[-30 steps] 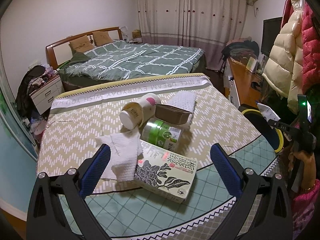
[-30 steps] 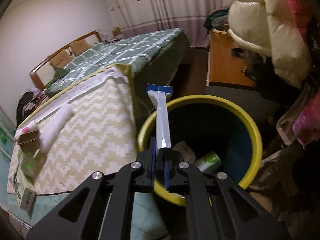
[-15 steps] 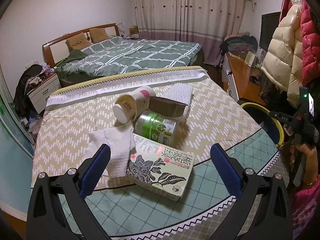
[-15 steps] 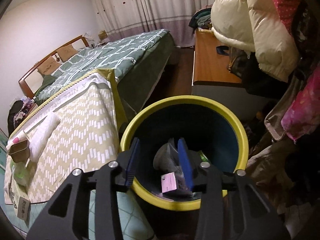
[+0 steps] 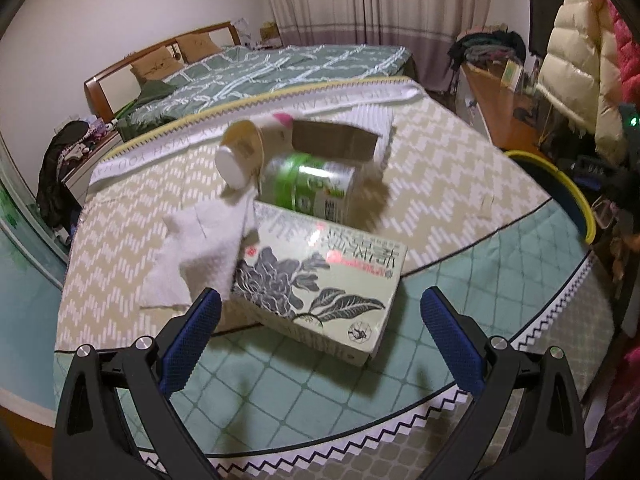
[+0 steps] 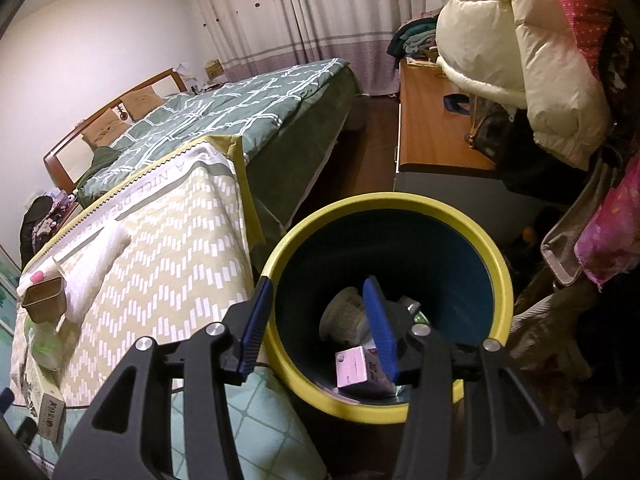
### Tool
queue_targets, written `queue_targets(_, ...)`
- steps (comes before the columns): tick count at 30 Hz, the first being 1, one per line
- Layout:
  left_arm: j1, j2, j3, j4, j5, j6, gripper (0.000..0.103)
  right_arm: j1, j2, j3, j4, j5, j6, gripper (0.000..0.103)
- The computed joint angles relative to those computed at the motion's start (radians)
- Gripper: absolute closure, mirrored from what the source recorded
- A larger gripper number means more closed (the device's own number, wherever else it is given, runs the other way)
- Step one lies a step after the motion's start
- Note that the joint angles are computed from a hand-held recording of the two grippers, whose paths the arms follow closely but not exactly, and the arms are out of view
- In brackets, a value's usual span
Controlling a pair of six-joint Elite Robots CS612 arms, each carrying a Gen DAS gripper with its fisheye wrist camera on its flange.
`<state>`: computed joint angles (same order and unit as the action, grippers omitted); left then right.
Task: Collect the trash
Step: 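Grasp the flower-printed white box with the left tool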
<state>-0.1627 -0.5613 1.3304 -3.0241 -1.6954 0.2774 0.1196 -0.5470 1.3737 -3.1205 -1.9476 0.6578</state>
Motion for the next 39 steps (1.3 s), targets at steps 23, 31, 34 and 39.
queue_targets(23,0.087,0.006,-0.06,0.092,-0.021,-0.162,0.005,0.002,0.006,-0.012,0.002,0.013,-0.013,0.055)
queue_targets(31,0.033,0.047,-0.162,0.201,0.109,-0.171,0.005,0.0,0.01,-0.021,0.001,0.036,-0.017,0.052)
queue_targets(34,0.028,0.064,-0.195,0.253,0.144,-0.173,0.005,-0.003,0.01,-0.021,0.001,0.05,-0.016,0.052)
queue_targets(39,0.021,0.08,-0.227,0.29,0.158,-0.148,0.005,-0.006,0.012,-0.022,-0.006,0.06,-0.017,0.052)
